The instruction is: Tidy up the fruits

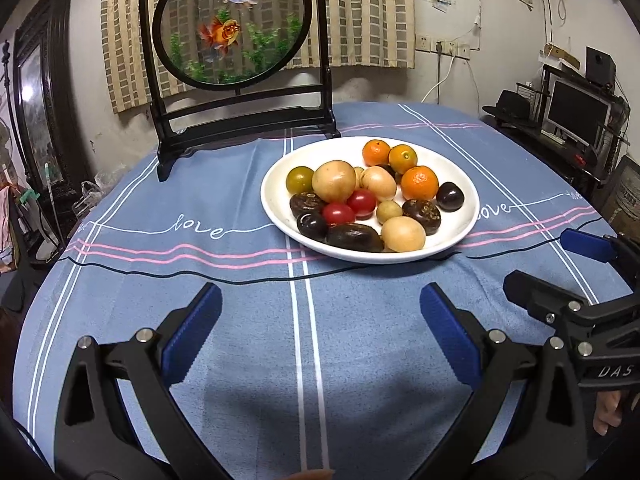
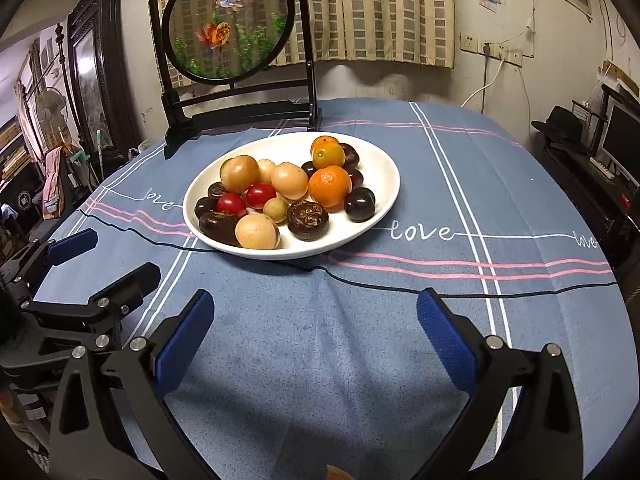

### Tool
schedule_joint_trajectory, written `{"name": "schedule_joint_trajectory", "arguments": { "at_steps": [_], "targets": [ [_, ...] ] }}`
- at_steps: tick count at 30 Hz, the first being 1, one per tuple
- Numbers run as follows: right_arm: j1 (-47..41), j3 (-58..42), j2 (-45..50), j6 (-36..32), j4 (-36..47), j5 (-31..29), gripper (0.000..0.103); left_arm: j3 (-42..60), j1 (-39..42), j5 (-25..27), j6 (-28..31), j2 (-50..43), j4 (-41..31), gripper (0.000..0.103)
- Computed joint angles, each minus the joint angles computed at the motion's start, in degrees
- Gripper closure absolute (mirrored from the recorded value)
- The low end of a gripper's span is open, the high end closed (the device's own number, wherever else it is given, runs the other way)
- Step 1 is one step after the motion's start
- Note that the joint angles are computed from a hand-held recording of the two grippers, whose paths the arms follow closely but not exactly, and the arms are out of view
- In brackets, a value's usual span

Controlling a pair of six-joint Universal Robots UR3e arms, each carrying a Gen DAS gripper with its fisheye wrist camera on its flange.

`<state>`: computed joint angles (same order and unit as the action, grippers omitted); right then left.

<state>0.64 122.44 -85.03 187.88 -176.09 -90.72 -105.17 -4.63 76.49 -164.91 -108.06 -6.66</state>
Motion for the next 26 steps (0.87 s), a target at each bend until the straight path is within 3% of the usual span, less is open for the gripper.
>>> {"name": "schedule_joint_trajectory", "arguments": {
  "at_steps": [8, 26],
  "targets": [
    [-0.5, 0.1, -0.4, 0.5, 0.5, 0.8, 0.001, -1.9, -0.3, 0.3, 0.3, 0.1, 4.3, 0.002],
    [-1.3, 0.6, -1.1, 0.6, 0.6, 1.6, 0.001, -1.4, -0.2, -0.5, 0.7, 0.1, 2.5, 0.002]
  ]
}}
